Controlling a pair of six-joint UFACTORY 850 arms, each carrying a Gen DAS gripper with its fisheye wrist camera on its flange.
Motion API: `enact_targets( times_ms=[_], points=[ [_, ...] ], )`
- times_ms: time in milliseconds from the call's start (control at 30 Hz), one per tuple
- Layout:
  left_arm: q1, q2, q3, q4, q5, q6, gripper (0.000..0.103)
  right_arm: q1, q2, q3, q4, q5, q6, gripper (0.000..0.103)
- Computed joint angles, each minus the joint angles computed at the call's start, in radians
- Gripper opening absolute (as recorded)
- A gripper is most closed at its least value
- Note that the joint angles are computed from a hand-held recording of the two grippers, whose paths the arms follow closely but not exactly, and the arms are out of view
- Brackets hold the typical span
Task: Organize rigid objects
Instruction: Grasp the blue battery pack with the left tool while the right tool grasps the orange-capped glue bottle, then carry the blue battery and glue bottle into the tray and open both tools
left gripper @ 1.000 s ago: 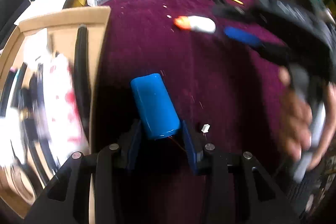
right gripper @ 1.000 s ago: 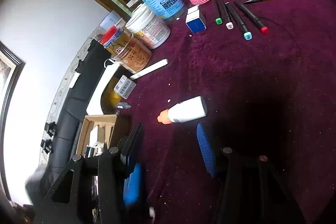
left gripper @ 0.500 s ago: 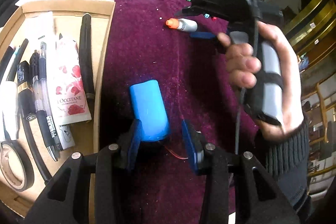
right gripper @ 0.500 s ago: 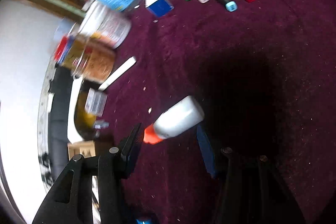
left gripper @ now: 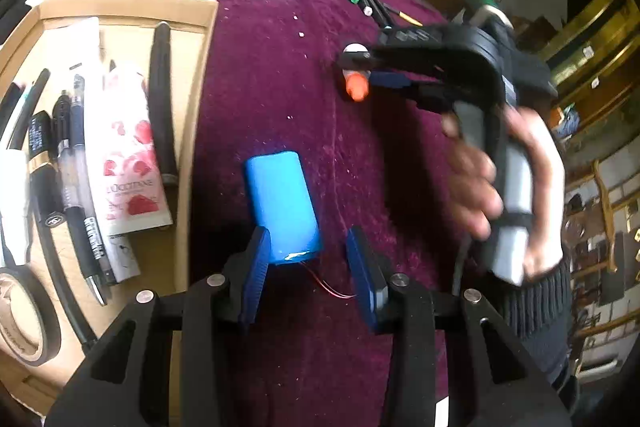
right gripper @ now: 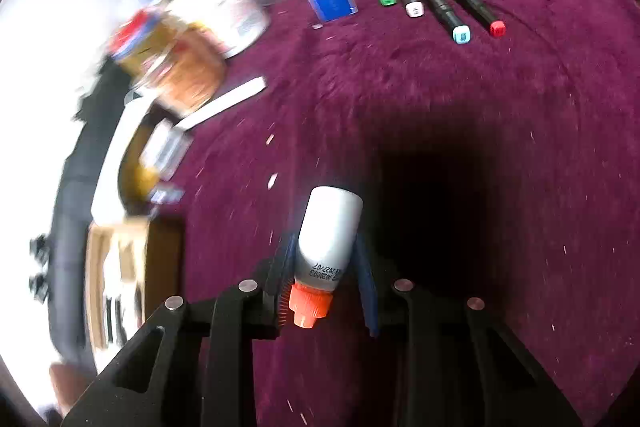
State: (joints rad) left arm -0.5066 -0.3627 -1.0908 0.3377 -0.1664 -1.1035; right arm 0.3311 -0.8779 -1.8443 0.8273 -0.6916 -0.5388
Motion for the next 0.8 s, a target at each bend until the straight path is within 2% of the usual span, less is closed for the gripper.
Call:
enact_targets(
  times_ms=[67, 133, 167, 267, 367, 467, 733, 800],
  points=[
    [-0.005, -0.027, -0.037, 0.092, -0.041, -0.079, 0.038, -0.009, 0.03, 0.067, 0.097, -0.002, -0.142, 0.026],
    [-0.012, -0.053, -0.075, 0.154, -0.095, -0.133, 0.038, -0.008, 0.04, 0.089, 0.127, -0.009, -0.175, 0.026],
    [-0.019, -0.077, -0.109, 0.191, -0.153, -0.156, 0.038, -0.008, 0.047, 0.096, 0.144, -0.008, -0.193, 0.026],
    [-0.037, -0.149, -0.209, 0.192, -0.311, -0.097, 0.038, -0.008, 0.068, 0.119, 0.198, 0.011, -0.256, 0.026],
    [-0.048, -0.204, -0.285, 0.174, -0.414, -0.023, 0.039, -0.011, 0.073, 0.126, 0.195, 0.018, -0.234, 0.026],
    [-0.049, -0.219, -0.3, 0.157, -0.432, 0.018, 0.038, -0.015, 0.08, 0.133, 0.198, 0.017, -0.233, 0.026],
    [-0.069, -0.166, -0.228, 0.14, -0.36, 0.057, 0.037, -0.024, 0.095, 0.151, 0.264, 0.0, -0.286, 0.026],
    [-0.081, -0.184, -0.248, 0.174, -0.399, 0.039, 0.038, -0.022, 0.096, 0.15, 0.261, -0.004, -0.291, 0.026]
  ],
)
